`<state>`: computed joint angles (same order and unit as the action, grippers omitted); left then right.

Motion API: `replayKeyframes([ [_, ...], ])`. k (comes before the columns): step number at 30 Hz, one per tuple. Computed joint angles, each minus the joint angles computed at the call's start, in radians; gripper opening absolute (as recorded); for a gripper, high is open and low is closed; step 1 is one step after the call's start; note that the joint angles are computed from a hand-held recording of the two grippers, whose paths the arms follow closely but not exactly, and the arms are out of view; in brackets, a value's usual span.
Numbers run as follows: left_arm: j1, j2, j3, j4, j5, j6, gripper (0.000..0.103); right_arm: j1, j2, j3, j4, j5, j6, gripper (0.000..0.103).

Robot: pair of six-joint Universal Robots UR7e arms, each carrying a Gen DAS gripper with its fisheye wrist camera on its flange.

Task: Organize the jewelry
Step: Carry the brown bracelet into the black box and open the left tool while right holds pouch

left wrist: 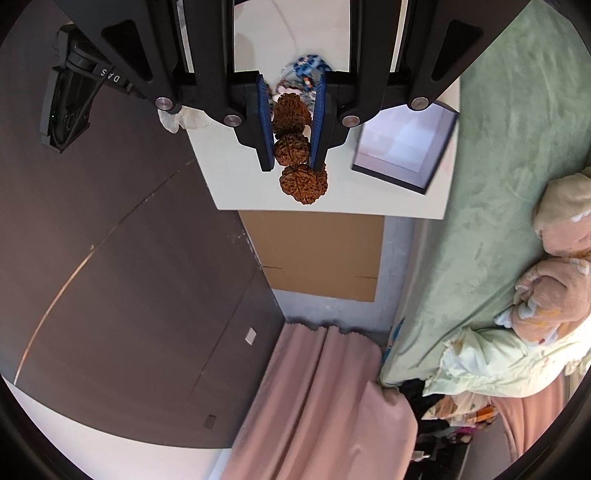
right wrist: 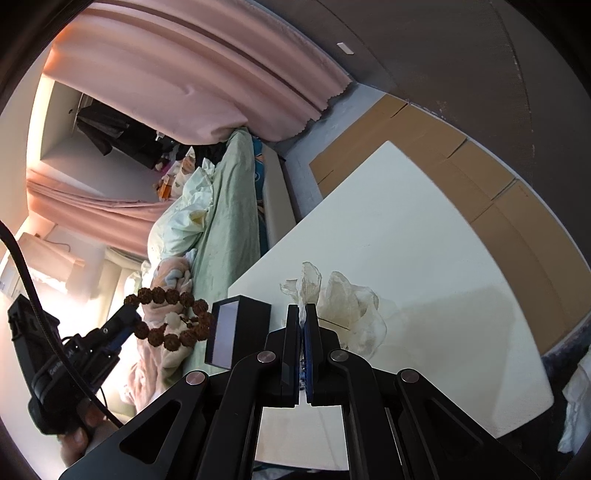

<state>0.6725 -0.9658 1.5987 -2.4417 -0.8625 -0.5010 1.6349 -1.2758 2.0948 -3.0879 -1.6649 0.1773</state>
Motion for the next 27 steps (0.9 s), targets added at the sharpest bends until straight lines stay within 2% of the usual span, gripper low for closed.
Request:
replayKeyframes([
  [7,0.03,-0.017,0.017,-0.015,0.038,0.006,0.02,0.015,0.04,-0.032,0.011,0.009,-0.006,0.003],
  [11,0.058,-0.021,0.028,-0.026,0.026,-0.001,0.02,0.021,0.061,-0.045,0.02,0.007,-0.012,0.003],
  [16,0.102,-0.01,0.041,-0.057,-0.011,0.0,0.02,0.039,0.091,-0.068,0.038,-0.014,-0.014,0.003],
  [24,0.178,-0.016,0.125,-0.238,-0.104,0.031,0.02,0.073,0.141,-0.107,0.065,-0.054,-0.033,0.003],
  [27,0.2,-0.011,0.093,-0.156,-0.128,0.022,0.02,0.085,0.161,-0.119,0.077,-0.07,-0.042,0.003],
])
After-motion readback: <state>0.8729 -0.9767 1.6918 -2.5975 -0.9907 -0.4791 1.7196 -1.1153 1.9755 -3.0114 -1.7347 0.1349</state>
